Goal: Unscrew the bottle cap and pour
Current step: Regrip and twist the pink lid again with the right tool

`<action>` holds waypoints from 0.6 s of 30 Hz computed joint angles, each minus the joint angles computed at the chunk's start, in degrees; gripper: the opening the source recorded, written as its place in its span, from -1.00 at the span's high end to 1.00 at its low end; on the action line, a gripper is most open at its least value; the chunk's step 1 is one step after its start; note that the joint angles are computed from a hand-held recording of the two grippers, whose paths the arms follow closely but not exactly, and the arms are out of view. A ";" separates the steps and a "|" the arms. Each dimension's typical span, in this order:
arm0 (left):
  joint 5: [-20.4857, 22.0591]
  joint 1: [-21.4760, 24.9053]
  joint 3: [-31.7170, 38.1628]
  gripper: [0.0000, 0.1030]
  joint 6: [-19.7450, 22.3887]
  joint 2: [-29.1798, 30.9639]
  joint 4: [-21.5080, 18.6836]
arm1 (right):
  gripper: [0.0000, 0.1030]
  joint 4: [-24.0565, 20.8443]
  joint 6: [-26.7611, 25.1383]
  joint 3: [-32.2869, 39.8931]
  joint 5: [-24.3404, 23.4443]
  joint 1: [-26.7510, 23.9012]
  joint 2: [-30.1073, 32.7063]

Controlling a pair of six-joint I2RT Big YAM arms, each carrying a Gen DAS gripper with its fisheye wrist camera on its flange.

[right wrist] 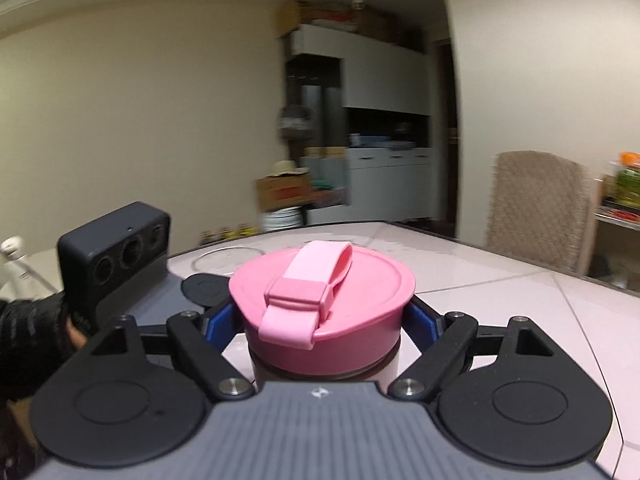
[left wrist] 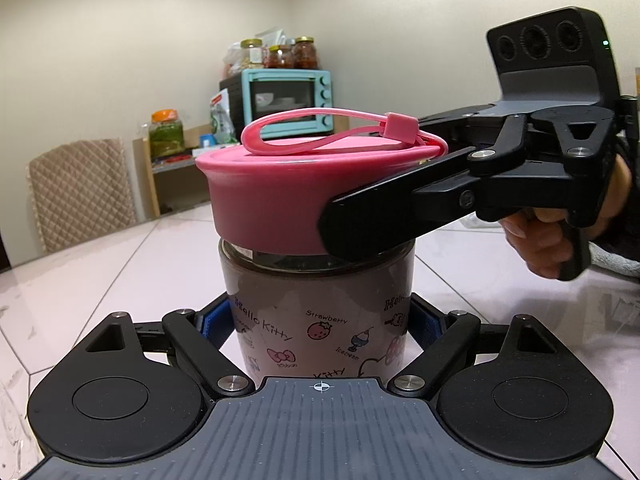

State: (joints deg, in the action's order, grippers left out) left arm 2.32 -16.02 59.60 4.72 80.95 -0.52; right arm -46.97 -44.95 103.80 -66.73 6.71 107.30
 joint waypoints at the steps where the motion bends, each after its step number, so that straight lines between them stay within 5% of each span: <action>1: -0.03 -0.03 -0.03 -0.75 0.00 -0.03 0.01 | -0.66 0.83 0.68 -0.43 0.01 0.02 -0.27; 3: 0.00 -0.01 -0.06 -0.75 -0.02 -0.07 0.00 | -0.68 2.78 2.23 -1.48 0.14 0.08 -0.92; 5: 0.01 0.01 -0.07 -0.75 -0.02 -0.07 -0.01 | -0.81 12.18 8.98 -7.06 3.40 0.42 -4.21; 8: 0.02 0.02 -0.04 -0.75 -0.01 -0.02 0.01 | -0.88 20.62 15.00 -12.91 8.23 0.93 -8.17; 18: 0.02 0.02 -0.08 -0.75 -0.02 -0.05 0.02 | -0.93 39.37 28.30 -27.74 21.79 3.53 -17.18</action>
State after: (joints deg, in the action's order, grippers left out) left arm 2.35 -16.01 59.53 4.71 80.90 -0.49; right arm -7.60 -16.65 76.05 -44.94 10.25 90.12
